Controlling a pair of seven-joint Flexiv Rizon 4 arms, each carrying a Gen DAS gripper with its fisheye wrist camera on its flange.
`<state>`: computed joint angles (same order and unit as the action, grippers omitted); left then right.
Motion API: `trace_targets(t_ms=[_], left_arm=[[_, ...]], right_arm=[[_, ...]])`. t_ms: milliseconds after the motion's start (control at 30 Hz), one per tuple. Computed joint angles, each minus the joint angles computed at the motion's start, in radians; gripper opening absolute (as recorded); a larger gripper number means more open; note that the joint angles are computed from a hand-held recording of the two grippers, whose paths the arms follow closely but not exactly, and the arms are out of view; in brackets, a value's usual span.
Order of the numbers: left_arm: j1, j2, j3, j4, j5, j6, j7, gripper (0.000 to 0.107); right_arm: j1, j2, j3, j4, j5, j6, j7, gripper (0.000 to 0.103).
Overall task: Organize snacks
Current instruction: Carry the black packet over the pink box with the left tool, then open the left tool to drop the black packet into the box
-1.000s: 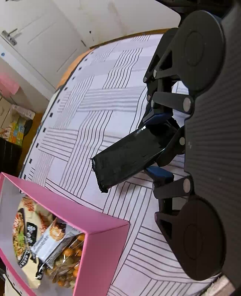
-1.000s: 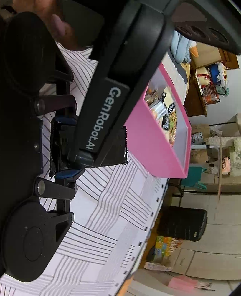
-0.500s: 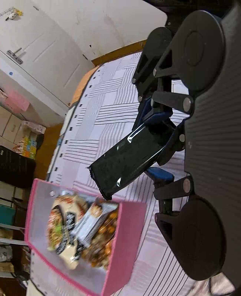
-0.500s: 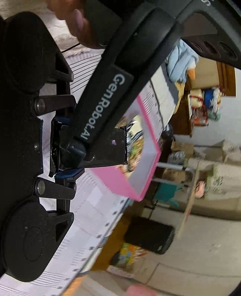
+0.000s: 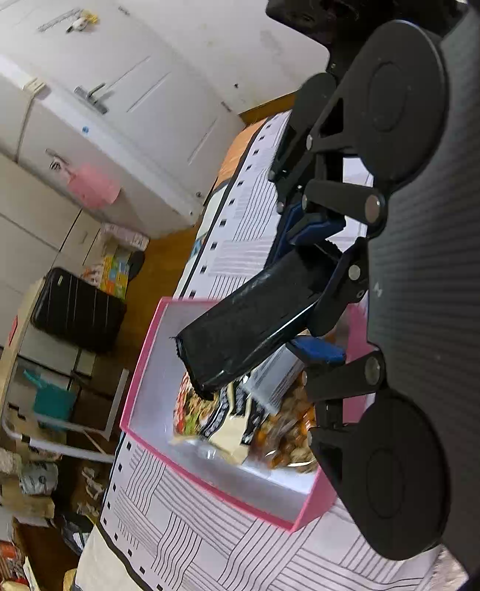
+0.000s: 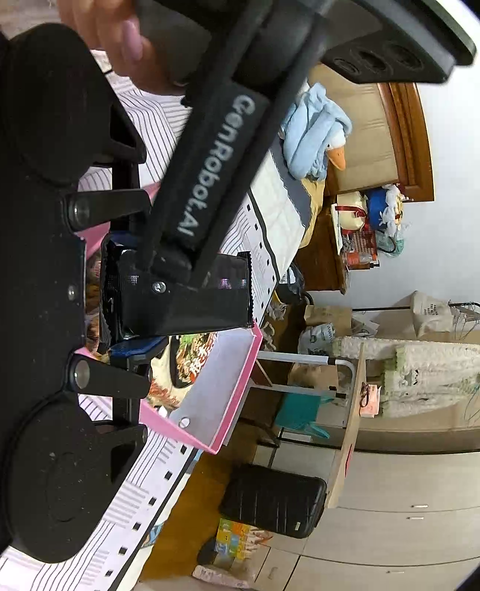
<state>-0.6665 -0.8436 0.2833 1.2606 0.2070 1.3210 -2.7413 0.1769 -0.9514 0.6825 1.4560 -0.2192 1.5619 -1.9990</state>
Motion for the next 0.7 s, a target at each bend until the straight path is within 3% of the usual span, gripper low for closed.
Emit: trace_targets(t_ms=[200,500,533,600,700], left_arm=[[0.093,-0.027,-0.073,-0.033,-0.046,-0.038,0.108,0.052],[0.198,-0.118,-0.143,-0.136,-0.132,-0.075,0.241,0.056],[0.202,-0.125,-0.145,-0.142,-0.141,-0.071,0.247,0.056],[0.201,-0.136,-0.137,-0.140,-0.154,-0.041,0.239,0.057],[0.158,-0.146,-0.061,-0.134,-0.155,-0.009,0.175,0.064]], right_arm=[[0.051,-0.071,-0.002,-0.161,0.053,-0.134,0.042,0.053],[0.154,-0.121,-0.114,-0.315,0.129,-0.195,0.014,0.055],[0.162,-0.119,-0.127,-0.312,0.139,-0.185,0.006,0.059],[0.173,-0.107,-0.155,-0.299,0.160,-0.179,0.004,0.080],[0.169,-0.086,-0.166,-0.275,0.191,-0.186,0.017,0.080]])
